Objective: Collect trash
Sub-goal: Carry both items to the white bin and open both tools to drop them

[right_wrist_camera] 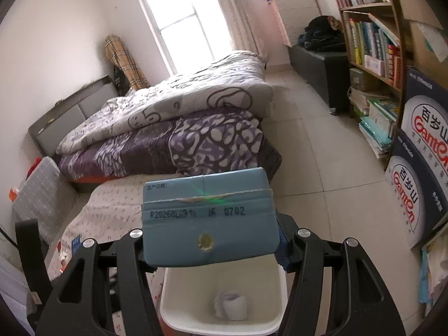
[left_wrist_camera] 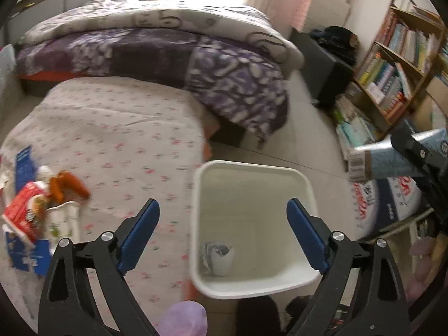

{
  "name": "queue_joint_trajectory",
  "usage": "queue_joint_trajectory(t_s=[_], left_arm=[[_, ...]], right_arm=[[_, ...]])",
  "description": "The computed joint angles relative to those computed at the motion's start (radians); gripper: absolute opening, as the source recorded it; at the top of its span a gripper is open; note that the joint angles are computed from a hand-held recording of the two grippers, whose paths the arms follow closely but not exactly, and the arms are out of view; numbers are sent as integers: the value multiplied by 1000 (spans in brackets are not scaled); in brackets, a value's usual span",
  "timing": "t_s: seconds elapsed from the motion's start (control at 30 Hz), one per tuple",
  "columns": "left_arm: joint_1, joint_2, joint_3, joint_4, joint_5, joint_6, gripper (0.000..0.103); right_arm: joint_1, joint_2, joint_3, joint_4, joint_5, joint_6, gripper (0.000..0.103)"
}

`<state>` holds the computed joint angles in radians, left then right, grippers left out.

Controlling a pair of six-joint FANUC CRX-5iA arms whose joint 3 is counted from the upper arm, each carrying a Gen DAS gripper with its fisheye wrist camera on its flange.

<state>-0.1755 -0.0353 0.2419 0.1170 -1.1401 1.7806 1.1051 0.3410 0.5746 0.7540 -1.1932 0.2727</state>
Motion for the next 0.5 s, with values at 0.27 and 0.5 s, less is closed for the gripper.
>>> queue_joint_trajectory(t_s=[0.27, 0.5], left_arm=[[67, -72, -37, -47, -21, 41, 89], [116, -129, -63, -80, -27, 60, 90]], right_arm=[[15, 111, 191, -133, -123, 123, 67], [34, 178, 292, -136, -178, 137, 85]])
